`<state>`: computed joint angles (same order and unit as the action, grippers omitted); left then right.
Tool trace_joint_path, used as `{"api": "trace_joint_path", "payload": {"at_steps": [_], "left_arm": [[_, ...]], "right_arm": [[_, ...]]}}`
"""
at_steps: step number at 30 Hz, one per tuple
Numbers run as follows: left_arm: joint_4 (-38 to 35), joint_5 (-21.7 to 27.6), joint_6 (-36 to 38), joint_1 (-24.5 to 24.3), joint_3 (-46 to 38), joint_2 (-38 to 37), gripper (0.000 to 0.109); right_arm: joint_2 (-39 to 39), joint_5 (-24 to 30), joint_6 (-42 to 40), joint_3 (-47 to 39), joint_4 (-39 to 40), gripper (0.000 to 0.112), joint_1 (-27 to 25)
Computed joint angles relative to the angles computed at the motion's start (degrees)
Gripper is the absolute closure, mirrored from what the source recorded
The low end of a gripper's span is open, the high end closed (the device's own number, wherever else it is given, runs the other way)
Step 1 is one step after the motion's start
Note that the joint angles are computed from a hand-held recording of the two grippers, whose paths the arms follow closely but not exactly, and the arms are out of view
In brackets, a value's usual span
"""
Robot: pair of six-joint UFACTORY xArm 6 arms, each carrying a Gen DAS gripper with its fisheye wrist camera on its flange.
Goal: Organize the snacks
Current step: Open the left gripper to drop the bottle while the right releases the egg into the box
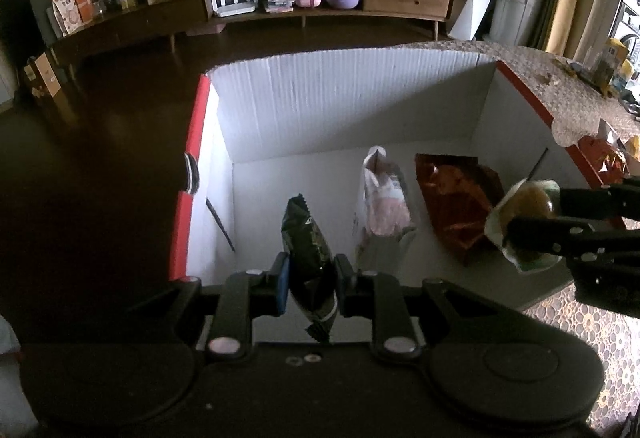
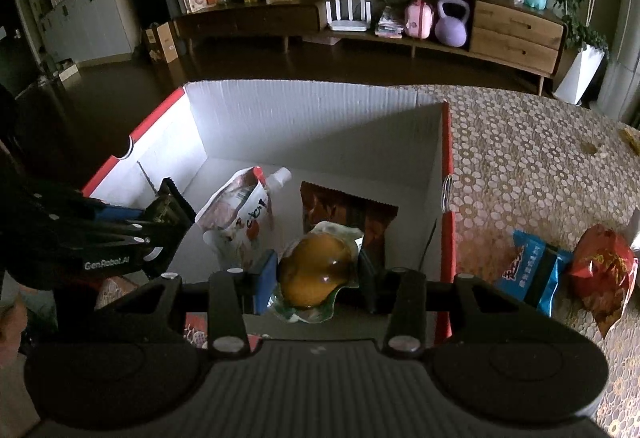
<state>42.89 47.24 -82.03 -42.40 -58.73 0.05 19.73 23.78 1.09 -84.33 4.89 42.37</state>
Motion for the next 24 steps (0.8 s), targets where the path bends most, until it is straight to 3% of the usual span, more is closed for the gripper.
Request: {"api": "trace_joint_path", "payload": {"at_steps": [11,16,20,24], "left_arm": [[0.40,0.88,-0.75,-0.81,-0.20,-0.23,0.078],[1.45,2.58,-1.49,-1.79,-0.82,-0.39,0.060],[2.25,3.21,-1.97,-2.51,-0.86,-0.98,0.056],[3.77,4.69,-2.97,-3.71,-1.33,-1.61,0.044]], "right_arm": [[-1.36,-0.82,-0.16,1.79,0.55,0.066,-0.01],[-3.09,-2.93,0.22,3.90,0.64,0.053,-0.03],[-4.34,-3.57,0.60,5.14,0.87,0.053,-0.08],[-6.19,-4.74,0.01,7.18,1.99,0.047,-0.17]]}}
